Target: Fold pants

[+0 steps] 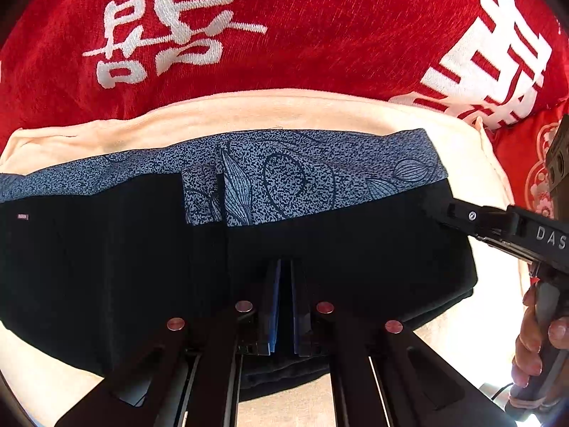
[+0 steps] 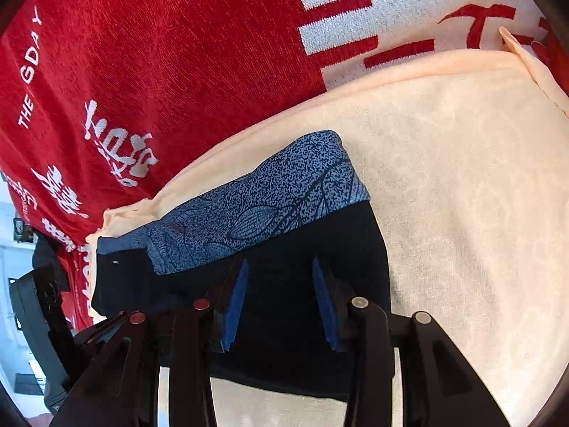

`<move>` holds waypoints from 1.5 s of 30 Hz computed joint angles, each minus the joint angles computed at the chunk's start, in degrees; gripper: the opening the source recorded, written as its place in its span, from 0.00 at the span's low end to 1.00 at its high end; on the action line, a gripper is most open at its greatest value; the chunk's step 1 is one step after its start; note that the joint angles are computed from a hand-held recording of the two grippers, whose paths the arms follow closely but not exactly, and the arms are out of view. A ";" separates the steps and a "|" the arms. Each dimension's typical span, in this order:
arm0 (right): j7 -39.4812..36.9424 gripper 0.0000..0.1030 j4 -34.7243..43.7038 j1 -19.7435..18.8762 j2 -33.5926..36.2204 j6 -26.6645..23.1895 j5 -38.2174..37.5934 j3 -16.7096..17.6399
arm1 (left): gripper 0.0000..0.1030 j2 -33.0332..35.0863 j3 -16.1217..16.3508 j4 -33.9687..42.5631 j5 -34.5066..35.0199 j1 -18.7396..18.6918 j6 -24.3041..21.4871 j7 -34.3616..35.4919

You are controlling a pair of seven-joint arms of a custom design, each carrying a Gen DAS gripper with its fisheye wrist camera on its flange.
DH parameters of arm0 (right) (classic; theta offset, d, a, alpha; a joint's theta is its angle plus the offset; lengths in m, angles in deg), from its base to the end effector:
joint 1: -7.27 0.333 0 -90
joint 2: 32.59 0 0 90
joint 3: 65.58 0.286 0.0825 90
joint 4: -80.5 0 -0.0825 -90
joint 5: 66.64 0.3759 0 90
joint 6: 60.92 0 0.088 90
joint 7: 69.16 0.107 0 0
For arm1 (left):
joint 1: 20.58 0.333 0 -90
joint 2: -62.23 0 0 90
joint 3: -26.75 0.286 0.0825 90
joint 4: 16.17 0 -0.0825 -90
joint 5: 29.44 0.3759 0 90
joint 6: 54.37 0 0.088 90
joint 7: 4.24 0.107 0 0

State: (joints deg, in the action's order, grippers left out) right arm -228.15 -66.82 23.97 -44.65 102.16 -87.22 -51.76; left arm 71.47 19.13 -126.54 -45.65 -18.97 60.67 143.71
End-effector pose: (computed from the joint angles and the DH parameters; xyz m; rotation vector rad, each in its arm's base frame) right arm 0.3957 0.2538 0.3613 -0.6389 2.5429 -0.0116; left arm 0.5706 -0.0749 0.3776 0.8545 -2.8322 0.3455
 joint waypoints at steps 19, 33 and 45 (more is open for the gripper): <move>-9.42 0.40 15.92 9.01 7.44 -17.58 4.89 -1.35 | 0.89 2.53 2.24 6.87 4.67 3.17 0.35 -1.42; -20.01 0.51 36.90 13.36 22.29 -25.54 8.09 -4.00 | 0.89 15.98 3.23 26.10 7.68 9.02 -4.08 -4.75; -29.59 0.61 52.68 16.89 34.70 -35.13 14.40 -6.12 | 0.89 32.26 2.44 50.26 8.53 12.62 -11.54 -10.08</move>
